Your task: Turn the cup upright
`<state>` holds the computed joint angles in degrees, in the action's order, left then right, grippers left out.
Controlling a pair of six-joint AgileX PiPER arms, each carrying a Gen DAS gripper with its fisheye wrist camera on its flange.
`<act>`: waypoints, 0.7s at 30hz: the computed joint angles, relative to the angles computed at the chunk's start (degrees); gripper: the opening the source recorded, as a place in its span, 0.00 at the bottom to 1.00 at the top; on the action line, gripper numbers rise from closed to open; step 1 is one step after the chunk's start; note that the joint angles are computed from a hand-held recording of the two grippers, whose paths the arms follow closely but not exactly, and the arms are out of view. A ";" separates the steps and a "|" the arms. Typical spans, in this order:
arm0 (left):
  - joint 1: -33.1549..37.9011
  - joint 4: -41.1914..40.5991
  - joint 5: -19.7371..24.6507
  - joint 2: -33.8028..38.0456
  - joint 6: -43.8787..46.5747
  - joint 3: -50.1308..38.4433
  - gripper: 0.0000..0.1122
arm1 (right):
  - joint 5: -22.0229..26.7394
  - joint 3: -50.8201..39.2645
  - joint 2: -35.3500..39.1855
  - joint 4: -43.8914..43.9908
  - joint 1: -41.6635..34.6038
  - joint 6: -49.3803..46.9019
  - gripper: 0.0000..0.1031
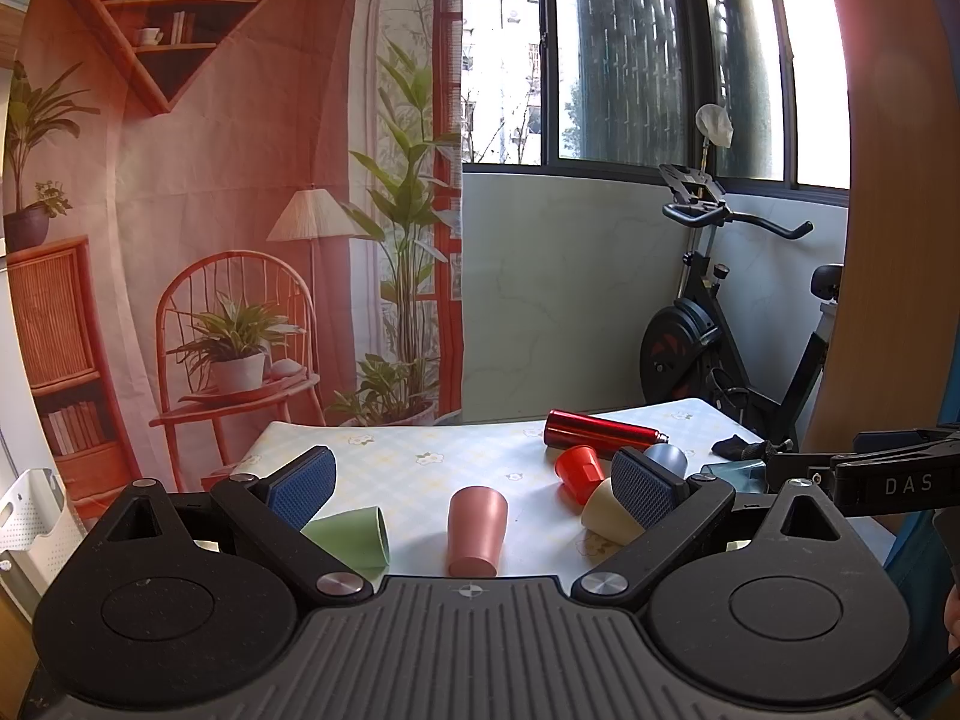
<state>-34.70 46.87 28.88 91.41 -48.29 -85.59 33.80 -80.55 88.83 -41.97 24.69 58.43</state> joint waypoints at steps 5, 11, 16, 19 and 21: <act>-0.12 0.51 0.33 0.02 -0.44 -0.33 0.89 | 0.75 -0.74 0.04 0.50 0.30 -0.17 1.00; 0.81 -2.66 3.62 2.15 2.67 -3.52 0.89 | -1.81 0.94 0.56 -0.13 -0.72 1.72 1.00; 4.07 -5.33 2.60 4.77 5.88 -5.48 0.89 | -4.63 0.63 2.92 -1.05 -3.17 2.75 1.00; 7.24 -10.38 2.23 7.61 10.32 -8.15 0.88 | -6.78 -0.44 5.34 -0.73 -4.97 2.96 1.00; 9.22 -14.01 2.66 9.91 13.89 -10.39 0.88 | -8.15 -2.01 7.61 0.37 -6.32 2.08 1.00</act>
<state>-25.48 32.85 31.54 101.32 -34.40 -95.97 25.65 -82.56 96.44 -41.60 18.37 60.51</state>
